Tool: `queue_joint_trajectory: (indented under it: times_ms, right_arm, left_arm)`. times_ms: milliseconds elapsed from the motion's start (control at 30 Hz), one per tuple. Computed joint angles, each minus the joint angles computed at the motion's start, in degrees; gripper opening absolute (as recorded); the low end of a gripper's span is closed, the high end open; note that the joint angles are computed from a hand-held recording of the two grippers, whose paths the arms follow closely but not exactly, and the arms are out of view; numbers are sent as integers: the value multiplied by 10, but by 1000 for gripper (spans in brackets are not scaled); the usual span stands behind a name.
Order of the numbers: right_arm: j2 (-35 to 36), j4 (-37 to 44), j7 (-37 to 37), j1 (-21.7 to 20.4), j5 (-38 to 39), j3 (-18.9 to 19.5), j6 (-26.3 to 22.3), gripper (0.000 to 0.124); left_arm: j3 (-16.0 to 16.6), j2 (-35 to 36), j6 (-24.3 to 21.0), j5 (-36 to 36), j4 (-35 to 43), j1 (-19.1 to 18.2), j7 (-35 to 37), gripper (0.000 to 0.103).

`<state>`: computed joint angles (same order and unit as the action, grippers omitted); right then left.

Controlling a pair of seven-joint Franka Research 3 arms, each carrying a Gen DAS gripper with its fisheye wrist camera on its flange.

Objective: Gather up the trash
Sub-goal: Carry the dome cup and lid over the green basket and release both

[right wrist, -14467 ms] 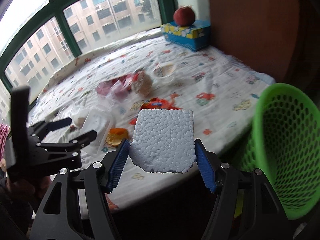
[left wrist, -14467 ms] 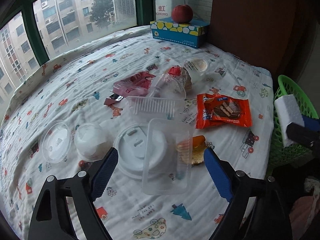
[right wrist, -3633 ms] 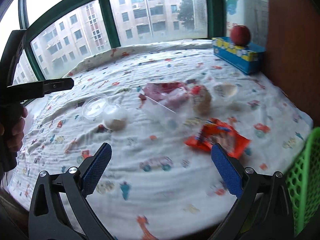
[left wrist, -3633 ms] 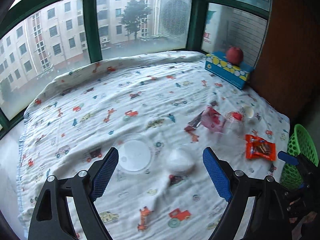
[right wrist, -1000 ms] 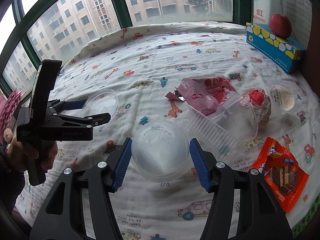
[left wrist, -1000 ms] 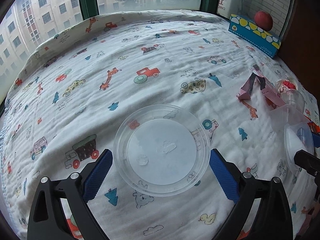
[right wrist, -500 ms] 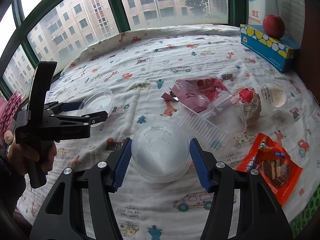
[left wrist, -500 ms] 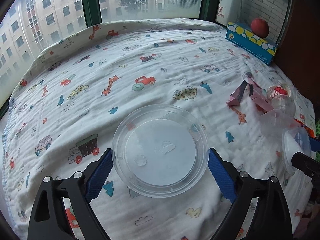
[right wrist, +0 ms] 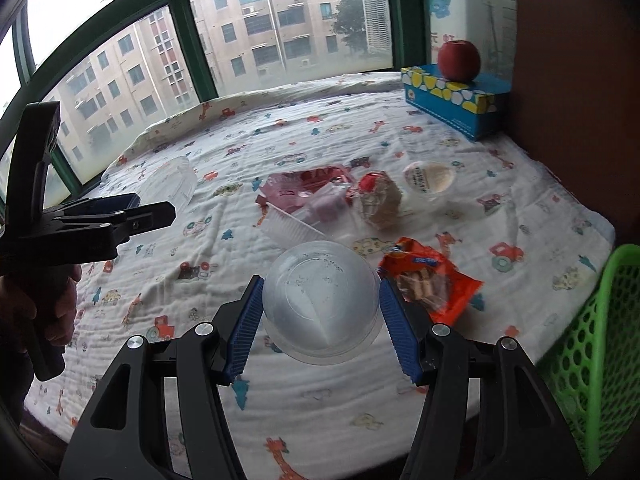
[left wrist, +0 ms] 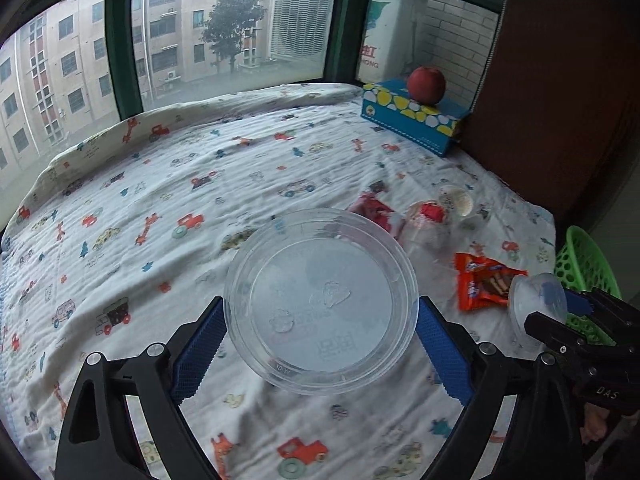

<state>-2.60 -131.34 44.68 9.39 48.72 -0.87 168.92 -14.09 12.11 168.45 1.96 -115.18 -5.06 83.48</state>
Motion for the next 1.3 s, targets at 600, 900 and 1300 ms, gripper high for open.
queue_joint_trajectory:
  times_ms: [600, 900, 1300]
  right_arm:
    - [-124, -136, 124, -100, -149, -75, 69, 59]
    - [-137, -158, 172, -155, -203, -98, 75, 59]
    - [-139, -164, 128, -134, -150, -157, 74, 68]
  left_arm:
    - [-60, 52, -23, 1, 109, -88, 27, 89]
    - [-79, 105, -58, 8, 197, -131, 41, 89]
    - [-82, 165, -107, 23, 289, -183, 58, 89]
